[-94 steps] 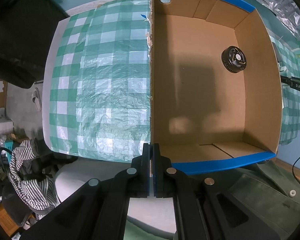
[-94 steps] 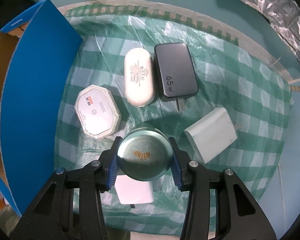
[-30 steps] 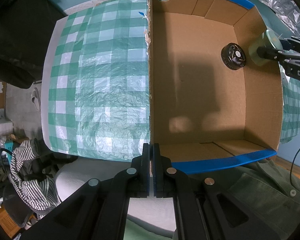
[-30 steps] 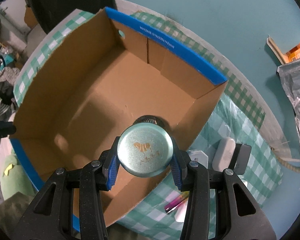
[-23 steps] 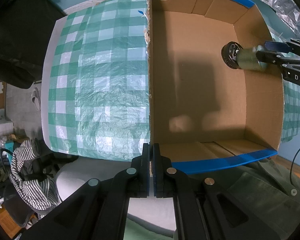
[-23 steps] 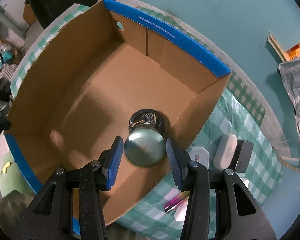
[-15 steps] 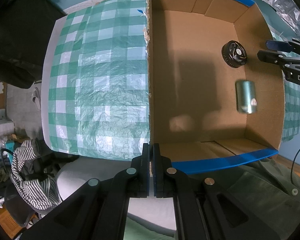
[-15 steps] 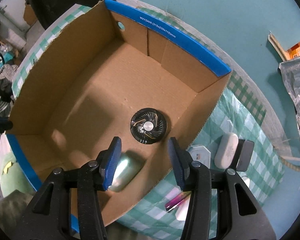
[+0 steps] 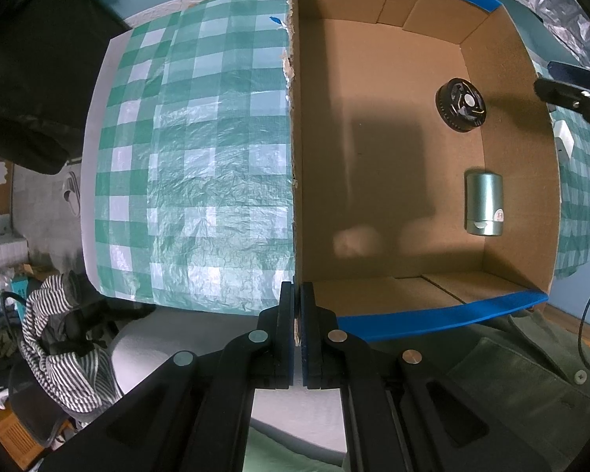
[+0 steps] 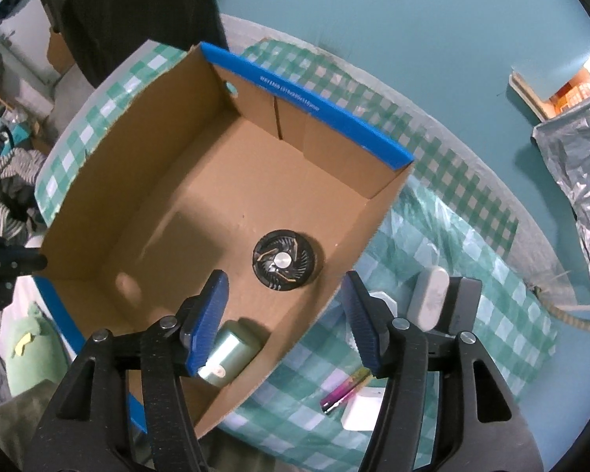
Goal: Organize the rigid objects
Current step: 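Carry the green tin into the box and release it with the right gripper, then move the right gripper back and grasp the white octagonal device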
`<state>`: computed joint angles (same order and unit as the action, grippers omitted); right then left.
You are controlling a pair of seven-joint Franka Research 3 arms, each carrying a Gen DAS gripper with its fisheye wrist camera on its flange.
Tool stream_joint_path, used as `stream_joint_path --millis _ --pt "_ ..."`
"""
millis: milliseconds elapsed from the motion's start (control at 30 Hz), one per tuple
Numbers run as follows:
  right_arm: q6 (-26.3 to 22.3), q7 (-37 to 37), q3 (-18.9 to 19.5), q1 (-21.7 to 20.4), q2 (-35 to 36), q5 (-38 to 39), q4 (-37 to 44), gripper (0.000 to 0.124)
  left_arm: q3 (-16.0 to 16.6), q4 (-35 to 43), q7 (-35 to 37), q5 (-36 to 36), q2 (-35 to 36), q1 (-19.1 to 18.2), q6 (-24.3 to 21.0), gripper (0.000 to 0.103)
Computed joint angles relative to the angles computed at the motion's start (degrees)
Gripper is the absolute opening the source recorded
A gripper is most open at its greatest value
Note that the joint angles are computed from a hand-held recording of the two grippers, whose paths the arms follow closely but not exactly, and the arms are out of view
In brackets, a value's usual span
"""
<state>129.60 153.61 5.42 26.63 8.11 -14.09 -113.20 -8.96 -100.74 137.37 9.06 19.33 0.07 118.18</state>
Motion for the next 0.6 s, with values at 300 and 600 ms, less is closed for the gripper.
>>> stream_joint_path --millis 300,600 --pt "-0.49 2.93 0.74 -0.64 -4.91 -1.67 -4.10 0.060 -0.04 -0.01 0.15 0.00 0.05 0.05 0.13 0.003" --pt "-0.24 5.60 2.32 -2.77 -10.59 -0.44 -11.26 0.060 -0.05 -0.12 0.25 0.06 -0.07 0.03 0.19 0.003"
